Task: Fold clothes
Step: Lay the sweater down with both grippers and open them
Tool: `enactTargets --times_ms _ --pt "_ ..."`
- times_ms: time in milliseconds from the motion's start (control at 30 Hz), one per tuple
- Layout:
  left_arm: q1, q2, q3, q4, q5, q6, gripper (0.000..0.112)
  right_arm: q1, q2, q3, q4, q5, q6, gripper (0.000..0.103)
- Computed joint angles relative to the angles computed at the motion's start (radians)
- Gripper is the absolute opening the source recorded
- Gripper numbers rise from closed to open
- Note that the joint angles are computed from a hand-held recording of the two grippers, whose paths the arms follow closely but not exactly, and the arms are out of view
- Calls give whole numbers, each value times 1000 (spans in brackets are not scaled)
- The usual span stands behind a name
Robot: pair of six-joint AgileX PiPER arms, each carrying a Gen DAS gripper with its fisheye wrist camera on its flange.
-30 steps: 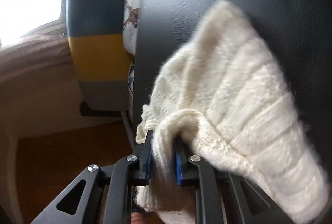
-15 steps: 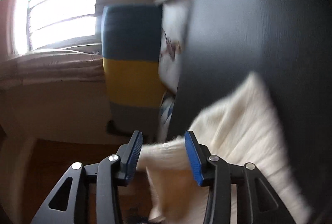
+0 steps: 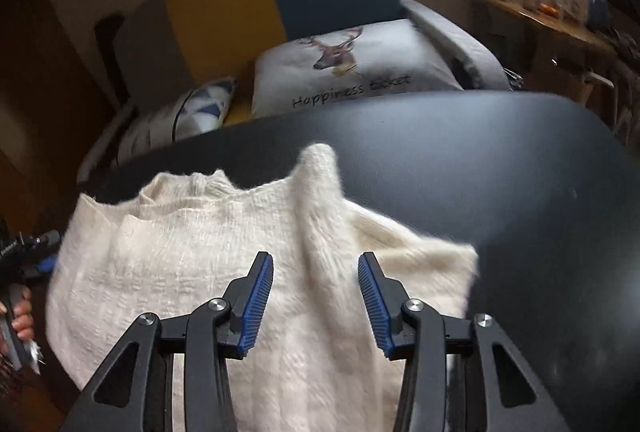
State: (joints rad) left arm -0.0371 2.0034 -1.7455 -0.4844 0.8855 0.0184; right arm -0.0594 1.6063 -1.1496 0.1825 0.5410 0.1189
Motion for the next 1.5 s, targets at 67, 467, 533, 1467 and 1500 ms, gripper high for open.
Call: enactTargets --times_ms 67,467,533,1467,1500 --pt "-15 39 -68 61 26 -36 78 -21 35 -18 11 -1 -18 45" --pt "-123 63 -56 340 -71 76 27 26 68 -45 -131 17 72 7" --pt "-115 26 -11 316 -109 99 21 13 40 -27 -133 -2 89 7" --pt "-102 -197 510 352 -543 -87 33 -45 -98 292 -217 -242 369 6" --pt "-96 -223 550 308 -558 -47 34 -51 -125 322 -183 -247 343 6"
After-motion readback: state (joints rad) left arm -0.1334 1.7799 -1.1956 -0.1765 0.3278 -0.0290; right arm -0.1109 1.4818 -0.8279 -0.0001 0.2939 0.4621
